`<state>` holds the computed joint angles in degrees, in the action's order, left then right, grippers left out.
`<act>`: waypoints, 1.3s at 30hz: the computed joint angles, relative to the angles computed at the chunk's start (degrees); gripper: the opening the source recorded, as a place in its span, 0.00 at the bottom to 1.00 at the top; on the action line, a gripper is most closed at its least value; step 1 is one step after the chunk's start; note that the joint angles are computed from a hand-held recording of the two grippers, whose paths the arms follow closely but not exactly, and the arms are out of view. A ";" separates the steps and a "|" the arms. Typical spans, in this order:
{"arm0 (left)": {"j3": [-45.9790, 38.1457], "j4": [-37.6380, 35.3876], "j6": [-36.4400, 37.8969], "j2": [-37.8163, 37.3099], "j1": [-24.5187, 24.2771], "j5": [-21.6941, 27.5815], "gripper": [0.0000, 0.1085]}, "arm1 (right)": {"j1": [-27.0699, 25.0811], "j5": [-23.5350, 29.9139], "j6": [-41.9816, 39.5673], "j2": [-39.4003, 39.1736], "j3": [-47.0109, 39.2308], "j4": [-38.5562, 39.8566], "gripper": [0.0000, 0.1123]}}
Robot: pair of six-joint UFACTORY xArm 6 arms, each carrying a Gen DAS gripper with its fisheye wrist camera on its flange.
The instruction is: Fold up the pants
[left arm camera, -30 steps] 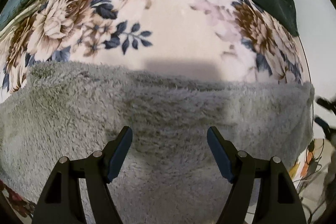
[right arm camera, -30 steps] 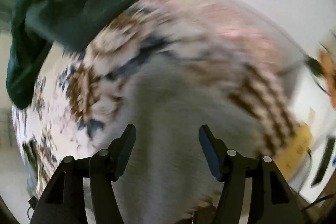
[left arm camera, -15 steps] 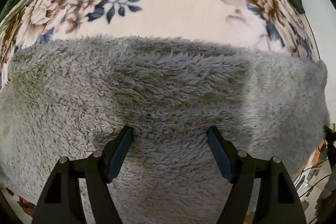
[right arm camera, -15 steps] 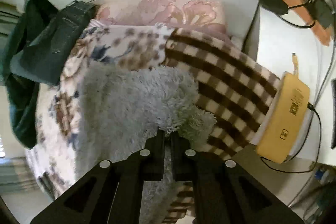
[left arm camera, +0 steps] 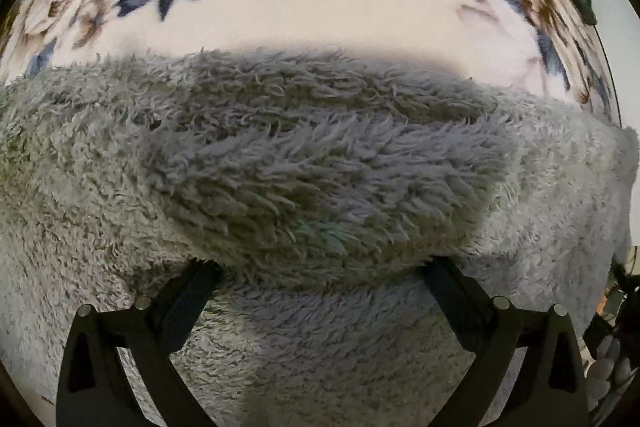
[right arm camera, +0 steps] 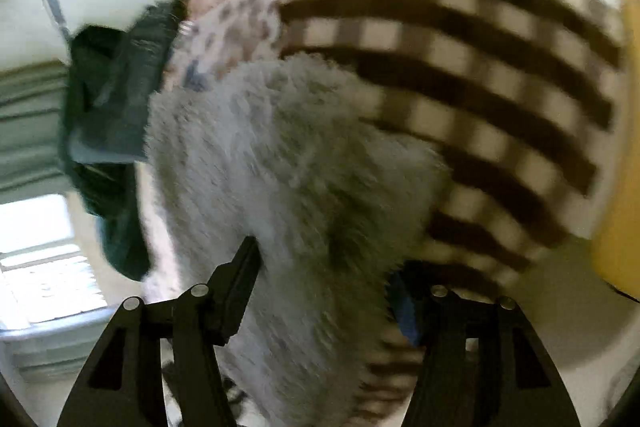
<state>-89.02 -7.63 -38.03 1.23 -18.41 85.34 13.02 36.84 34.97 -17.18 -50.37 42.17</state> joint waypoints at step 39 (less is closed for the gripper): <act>15.18 -6.28 -5.24 -26.58 11.70 -3.26 0.95 | 12.10 6.21 0.64 19.61 -38.84 -24.69 0.15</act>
<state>-73.83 -13.91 -43.27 -25.35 -6.71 82.09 25.12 43.05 35.61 2.43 -89.21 17.49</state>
